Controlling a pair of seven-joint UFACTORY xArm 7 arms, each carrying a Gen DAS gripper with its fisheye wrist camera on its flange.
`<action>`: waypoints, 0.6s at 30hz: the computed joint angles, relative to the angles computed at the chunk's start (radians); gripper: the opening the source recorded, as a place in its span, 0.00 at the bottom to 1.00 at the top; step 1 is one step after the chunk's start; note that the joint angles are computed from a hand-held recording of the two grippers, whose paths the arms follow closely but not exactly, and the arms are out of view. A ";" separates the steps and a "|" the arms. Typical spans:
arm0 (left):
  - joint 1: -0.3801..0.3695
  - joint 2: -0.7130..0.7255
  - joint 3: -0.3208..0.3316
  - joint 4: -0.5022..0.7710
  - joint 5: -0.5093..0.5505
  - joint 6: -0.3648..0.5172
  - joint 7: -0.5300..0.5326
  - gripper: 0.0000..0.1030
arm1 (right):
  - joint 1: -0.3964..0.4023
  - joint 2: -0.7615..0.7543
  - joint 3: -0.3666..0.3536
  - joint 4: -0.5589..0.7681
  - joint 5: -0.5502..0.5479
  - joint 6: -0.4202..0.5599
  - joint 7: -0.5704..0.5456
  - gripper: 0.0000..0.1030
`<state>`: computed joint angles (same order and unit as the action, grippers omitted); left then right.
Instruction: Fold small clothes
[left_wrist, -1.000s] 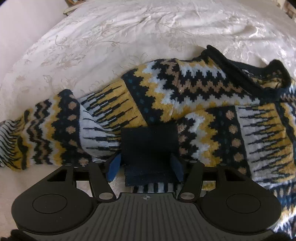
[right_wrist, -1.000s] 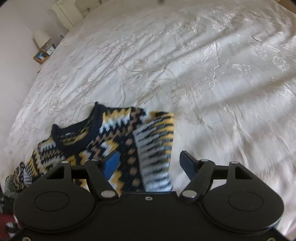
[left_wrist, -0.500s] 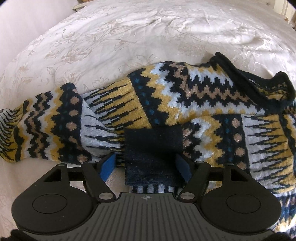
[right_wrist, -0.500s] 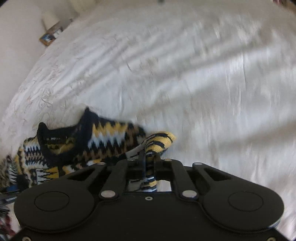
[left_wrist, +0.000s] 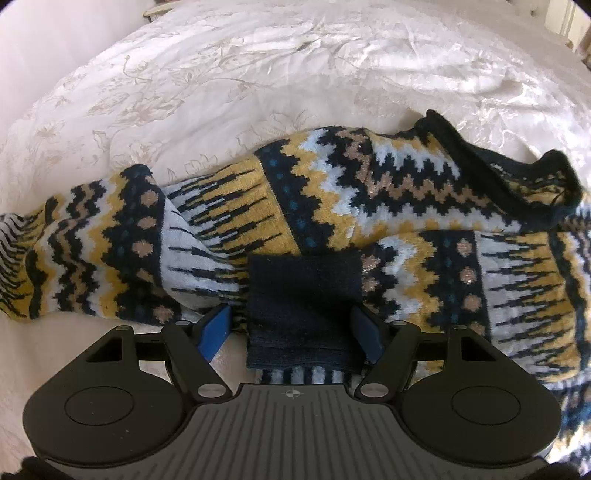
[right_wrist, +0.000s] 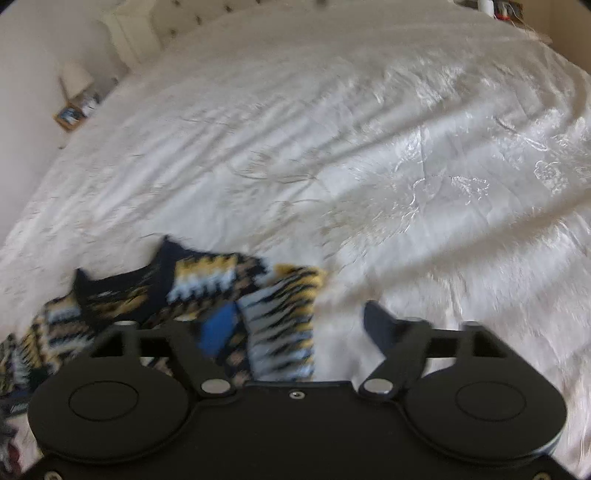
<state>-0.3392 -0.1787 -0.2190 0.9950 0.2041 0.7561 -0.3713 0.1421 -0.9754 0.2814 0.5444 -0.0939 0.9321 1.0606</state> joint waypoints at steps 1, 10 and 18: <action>-0.004 -0.006 0.009 -0.003 -0.032 0.003 0.017 0.68 | 0.010 -0.004 0.011 0.007 0.008 0.010 0.007 0.82; -0.019 -0.175 0.022 -0.084 -0.207 0.057 0.098 0.69 | 0.134 -0.058 0.108 0.035 0.100 0.119 0.128 0.98; -0.079 -0.393 0.015 -0.197 -0.281 0.179 0.193 0.69 | 0.211 -0.062 0.175 0.078 0.133 0.179 0.208 0.99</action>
<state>-0.4187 -0.5721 -0.2043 0.7975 -0.0765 0.9346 -0.1783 0.3536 -1.0373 0.4568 0.6222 0.0393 1.1113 1.2685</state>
